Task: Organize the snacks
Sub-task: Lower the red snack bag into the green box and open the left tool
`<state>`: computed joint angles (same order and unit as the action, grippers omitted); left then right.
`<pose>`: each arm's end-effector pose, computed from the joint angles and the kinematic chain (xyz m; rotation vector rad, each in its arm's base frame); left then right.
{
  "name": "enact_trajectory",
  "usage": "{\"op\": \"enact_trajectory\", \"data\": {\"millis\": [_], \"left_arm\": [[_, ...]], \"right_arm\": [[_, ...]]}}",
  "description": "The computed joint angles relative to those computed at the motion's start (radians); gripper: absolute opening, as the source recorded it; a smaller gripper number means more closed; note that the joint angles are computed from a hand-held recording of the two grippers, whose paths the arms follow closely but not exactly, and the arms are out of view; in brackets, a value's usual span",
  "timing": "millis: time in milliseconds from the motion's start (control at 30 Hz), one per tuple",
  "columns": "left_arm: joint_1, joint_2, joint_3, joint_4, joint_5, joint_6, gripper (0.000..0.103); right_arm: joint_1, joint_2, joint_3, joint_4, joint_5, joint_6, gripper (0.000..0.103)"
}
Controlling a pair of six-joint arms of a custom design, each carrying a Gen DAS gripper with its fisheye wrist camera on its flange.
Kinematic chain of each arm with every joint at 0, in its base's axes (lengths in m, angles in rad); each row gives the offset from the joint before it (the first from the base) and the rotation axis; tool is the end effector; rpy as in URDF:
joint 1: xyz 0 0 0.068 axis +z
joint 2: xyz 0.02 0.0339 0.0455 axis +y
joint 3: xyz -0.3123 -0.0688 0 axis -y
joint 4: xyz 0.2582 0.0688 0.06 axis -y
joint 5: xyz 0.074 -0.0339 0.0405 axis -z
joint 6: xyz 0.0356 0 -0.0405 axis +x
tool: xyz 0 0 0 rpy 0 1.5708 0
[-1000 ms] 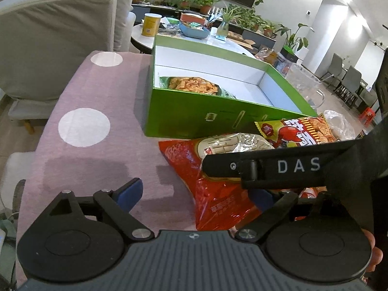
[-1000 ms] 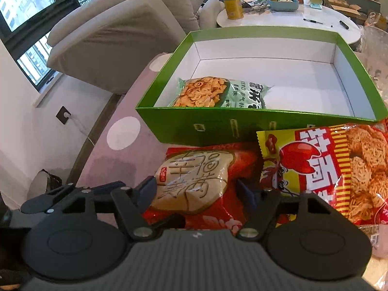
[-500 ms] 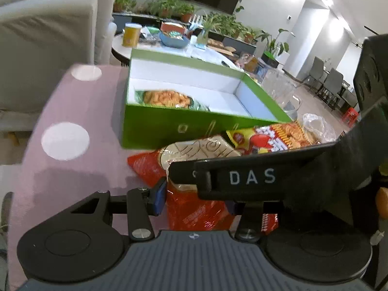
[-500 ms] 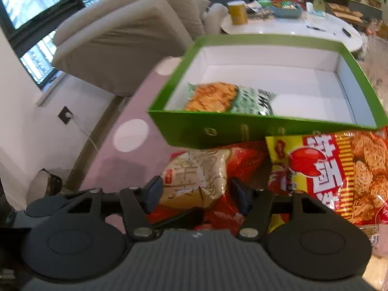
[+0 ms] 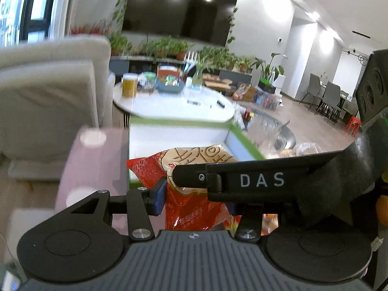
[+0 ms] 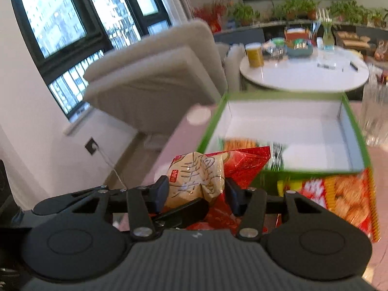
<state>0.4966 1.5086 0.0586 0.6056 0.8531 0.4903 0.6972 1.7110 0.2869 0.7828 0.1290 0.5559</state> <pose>0.1499 0.0507 0.1033 0.3539 2.0884 -0.4596 0.1933 0.1559 0.1107 -0.0866 2.2604 0.5464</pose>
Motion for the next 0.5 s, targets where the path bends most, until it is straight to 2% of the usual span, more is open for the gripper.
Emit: {"op": "enact_trajectory", "data": {"millis": [100, 200, 333, 500], "left_arm": [[-0.094, -0.074, 0.033, 0.005, -0.055, -0.102, 0.047], [-0.177, -0.078, 0.072, 0.032, -0.115, -0.175, 0.051], [-0.268, -0.004, 0.147, 0.063, -0.197, -0.237, 0.051], [-0.323, 0.093, 0.225, 0.071, -0.257, -0.251, 0.051]], "right_arm": [[-0.067, -0.034, 0.021, -0.008, -0.039, -0.023, 0.039], [-0.126, -0.018, 0.050, 0.013, -0.079, -0.051, 0.039], [-0.186, 0.044, 0.084, 0.064, -0.121, -0.074, 0.039], [-0.262, 0.140, 0.153, 0.080, -0.199, -0.081, 0.039]]}}
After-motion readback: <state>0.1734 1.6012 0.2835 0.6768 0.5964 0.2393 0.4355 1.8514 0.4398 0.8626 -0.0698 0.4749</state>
